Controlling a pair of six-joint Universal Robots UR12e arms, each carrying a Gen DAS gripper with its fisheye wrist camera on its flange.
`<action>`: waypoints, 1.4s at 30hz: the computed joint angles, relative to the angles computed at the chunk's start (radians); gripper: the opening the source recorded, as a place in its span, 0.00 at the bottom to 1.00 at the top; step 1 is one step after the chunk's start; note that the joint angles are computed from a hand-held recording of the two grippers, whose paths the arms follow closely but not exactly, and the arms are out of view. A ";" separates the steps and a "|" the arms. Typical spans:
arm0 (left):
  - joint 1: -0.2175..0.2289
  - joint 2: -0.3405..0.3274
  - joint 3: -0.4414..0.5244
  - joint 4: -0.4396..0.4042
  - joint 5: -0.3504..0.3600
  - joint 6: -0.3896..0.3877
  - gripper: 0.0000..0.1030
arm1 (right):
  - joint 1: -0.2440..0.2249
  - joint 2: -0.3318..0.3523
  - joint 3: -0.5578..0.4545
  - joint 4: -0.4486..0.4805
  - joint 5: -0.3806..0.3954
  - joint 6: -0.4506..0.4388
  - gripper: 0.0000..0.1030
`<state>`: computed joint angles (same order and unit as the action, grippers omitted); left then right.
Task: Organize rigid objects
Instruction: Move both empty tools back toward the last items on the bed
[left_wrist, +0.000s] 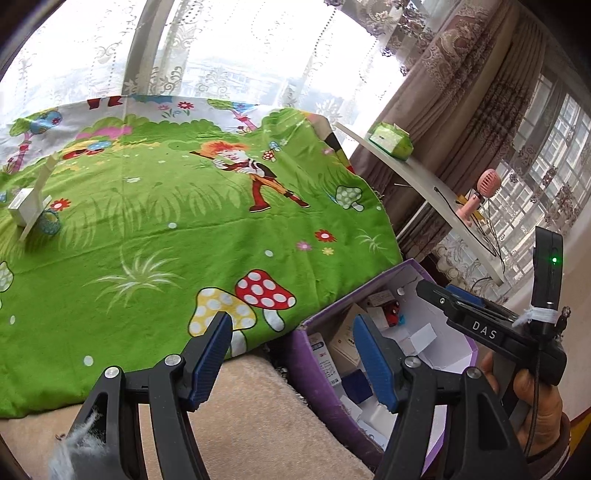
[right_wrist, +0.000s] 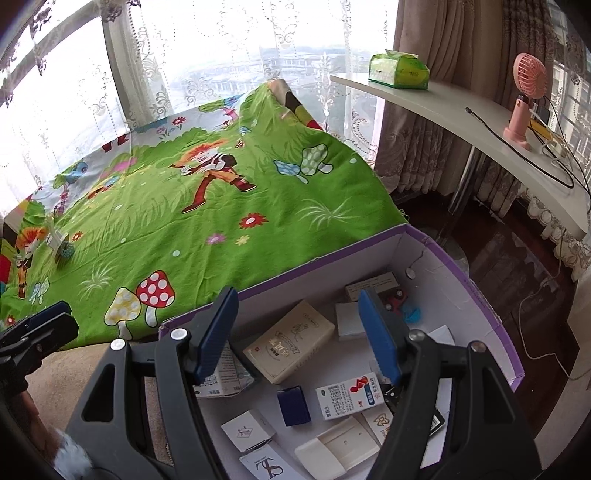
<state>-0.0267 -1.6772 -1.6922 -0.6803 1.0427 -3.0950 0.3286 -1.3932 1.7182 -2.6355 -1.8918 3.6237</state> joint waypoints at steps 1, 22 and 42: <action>0.006 0.001 -0.002 0.002 0.001 -0.005 0.67 | 0.005 0.004 -0.006 0.002 0.002 -0.008 0.69; 0.154 -0.007 -0.012 0.059 0.095 -0.050 0.67 | 0.076 0.127 -0.171 0.063 0.113 -0.142 0.69; 0.249 -0.125 0.115 0.053 0.133 -0.090 0.67 | 0.130 0.332 -0.461 0.126 0.319 -0.218 0.69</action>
<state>0.2223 -1.8020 -1.5772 -0.6268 1.1755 -3.1853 0.4589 -1.0614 1.2573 -2.5090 -1.5727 3.4062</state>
